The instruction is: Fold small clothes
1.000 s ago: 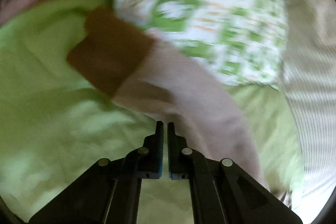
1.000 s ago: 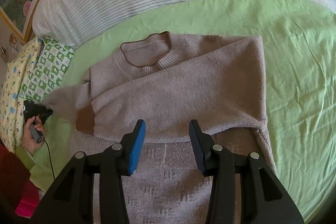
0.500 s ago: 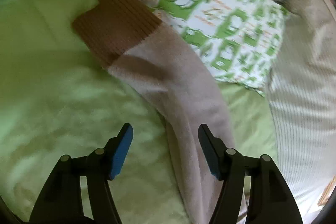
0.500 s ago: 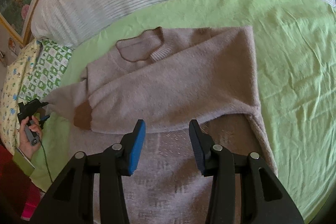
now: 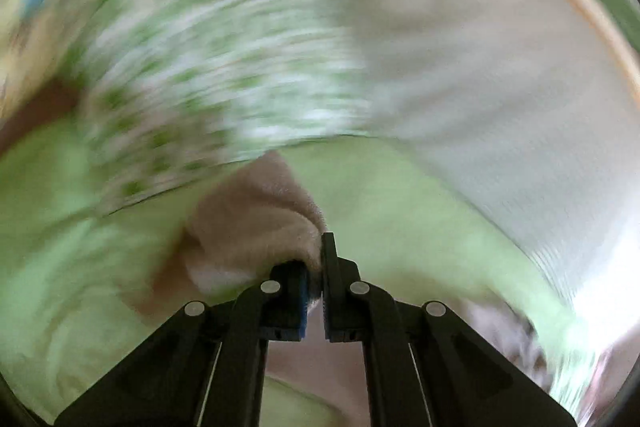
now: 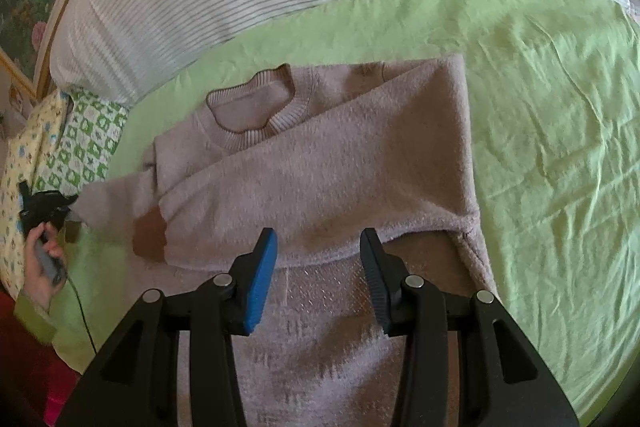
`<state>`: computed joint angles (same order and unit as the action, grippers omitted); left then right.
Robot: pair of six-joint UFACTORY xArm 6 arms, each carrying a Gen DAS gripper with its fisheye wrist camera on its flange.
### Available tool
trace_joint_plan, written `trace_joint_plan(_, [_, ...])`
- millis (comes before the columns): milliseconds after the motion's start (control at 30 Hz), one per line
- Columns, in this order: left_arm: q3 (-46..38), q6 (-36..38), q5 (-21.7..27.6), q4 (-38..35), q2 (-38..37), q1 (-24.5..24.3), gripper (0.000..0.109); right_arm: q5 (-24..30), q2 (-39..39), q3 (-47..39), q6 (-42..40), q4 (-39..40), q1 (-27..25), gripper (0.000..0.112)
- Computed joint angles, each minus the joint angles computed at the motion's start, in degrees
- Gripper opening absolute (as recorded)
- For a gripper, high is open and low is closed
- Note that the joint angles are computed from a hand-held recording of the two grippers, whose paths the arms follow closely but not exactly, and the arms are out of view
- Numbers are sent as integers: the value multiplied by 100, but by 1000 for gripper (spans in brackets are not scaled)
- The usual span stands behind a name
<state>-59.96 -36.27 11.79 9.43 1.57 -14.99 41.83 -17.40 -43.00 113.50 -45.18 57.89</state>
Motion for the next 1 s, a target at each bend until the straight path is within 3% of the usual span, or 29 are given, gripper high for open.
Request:
trace_joint_plan(133, [34, 528, -85, 377, -212, -1381, 6, -49, -100, 73, 442, -218, 2, 44])
trace_joint_plan(267, [-300, 1334, 86, 186, 409, -2471, 17, 215, -295, 147, 594, -222, 131, 44])
trace_joint_plan(300, [-292, 1394, 149, 257, 496, -2624, 22, 288, -358, 184, 651, -233, 170, 44])
trace_joint_plan(333, [-362, 1388, 306, 445, 643, -2788, 38, 369, -438, 237, 712, -247, 206, 44])
trace_joint_plan(367, [-508, 1258, 557, 740, 837, -2899, 46, 442, -525, 295, 751, -232, 235, 45])
trace_joint_plan(400, [-566, 1143, 663, 926, 926, -2935, 55, 476, -591, 344, 769, -210, 242, 45])
trace_joint_plan(533, [-85, 1227, 639, 820, 610, -2985, 64, 589, -829, 532, 824, -184, 270, 45])
trace_joint_plan(667, [1075, 173, 542, 1912, -477, -2496, 73, 338, -794, 550, 701, -226, 150, 45])
trace_joint_plan(733, [1388, -557, 767, 2581, -785, -2092, 73, -8, -488, 317, 401, -320, 12, 45])
trace_joint_plan(867, [1610, -926, 1205, 2872, -832, -1367, 73, -780, 568, -606, -702, -381, -249, 45])
trace_joint_plan(933, [1516, -1012, 1312, 3006, -637, -1191, 73, -1093, 1327, -1319, -1606, -165, -328, 50])
trace_joint_plan(1000, [1415, -1073, 1299, 3104, -475, -1080, 73, -1200, 1934, -1916, -2303, 36, -334, 64])
